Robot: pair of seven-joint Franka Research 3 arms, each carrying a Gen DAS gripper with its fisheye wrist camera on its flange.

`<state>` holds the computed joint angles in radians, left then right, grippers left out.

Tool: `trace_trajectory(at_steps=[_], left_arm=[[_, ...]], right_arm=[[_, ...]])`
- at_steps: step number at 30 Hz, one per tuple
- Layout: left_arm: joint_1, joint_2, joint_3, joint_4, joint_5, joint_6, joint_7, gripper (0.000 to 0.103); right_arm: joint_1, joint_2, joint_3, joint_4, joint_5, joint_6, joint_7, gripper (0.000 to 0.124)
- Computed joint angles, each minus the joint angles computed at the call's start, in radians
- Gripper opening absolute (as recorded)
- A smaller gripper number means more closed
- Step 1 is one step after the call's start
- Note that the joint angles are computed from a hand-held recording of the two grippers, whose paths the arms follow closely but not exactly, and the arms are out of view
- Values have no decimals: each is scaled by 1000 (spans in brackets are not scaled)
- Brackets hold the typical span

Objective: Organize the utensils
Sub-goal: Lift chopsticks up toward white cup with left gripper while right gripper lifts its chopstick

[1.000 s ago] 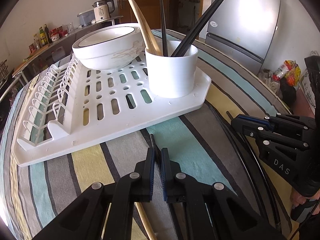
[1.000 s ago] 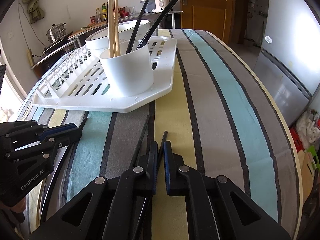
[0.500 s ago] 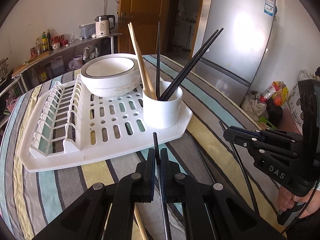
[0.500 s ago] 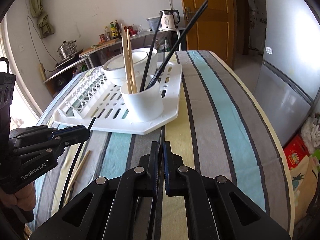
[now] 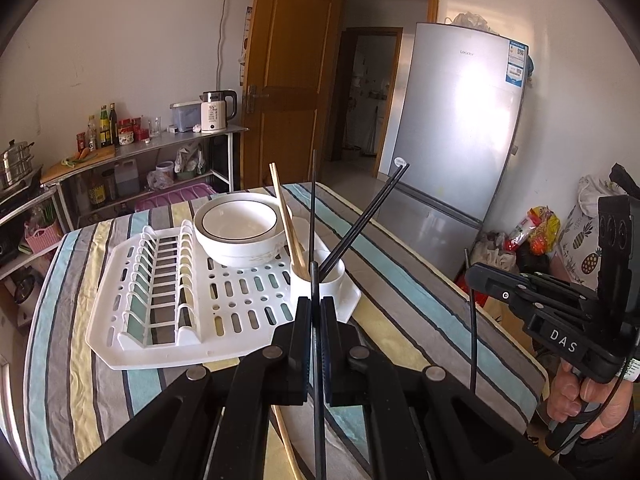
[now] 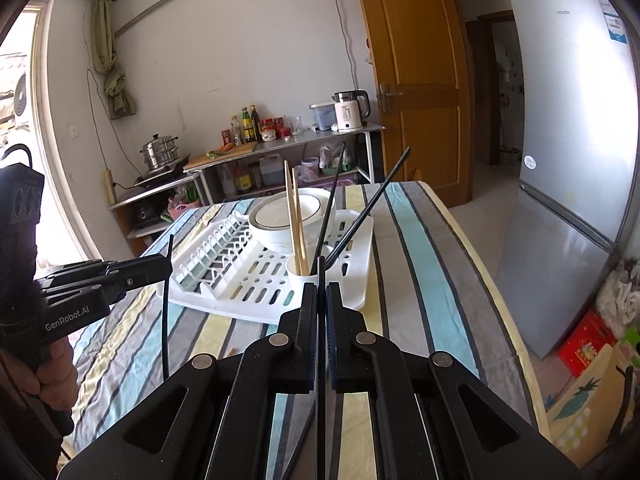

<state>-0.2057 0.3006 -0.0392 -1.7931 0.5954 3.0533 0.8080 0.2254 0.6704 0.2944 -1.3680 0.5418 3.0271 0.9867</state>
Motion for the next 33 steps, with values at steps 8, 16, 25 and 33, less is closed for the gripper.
trace_trajectory(at_steps=[8, 16, 25, 33], left_arm=[[-66, -97, 81, -95, 196, 52, -193, 4], [-23, -139, 37, -121, 341, 38, -320, 4], [19, -145, -5, -118, 369, 41, -332, 4], [32, -118, -23, -77, 287, 39, -246, 4]], right_arm=[[-121, -77, 170, -142, 83, 114, -145, 4], [-202, -101, 274, -203, 110, 162, -214, 4], [-274, -102, 356, -239, 88, 197, -231, 4], [-289, -91, 373, -219, 19, 212, -185, 4]])
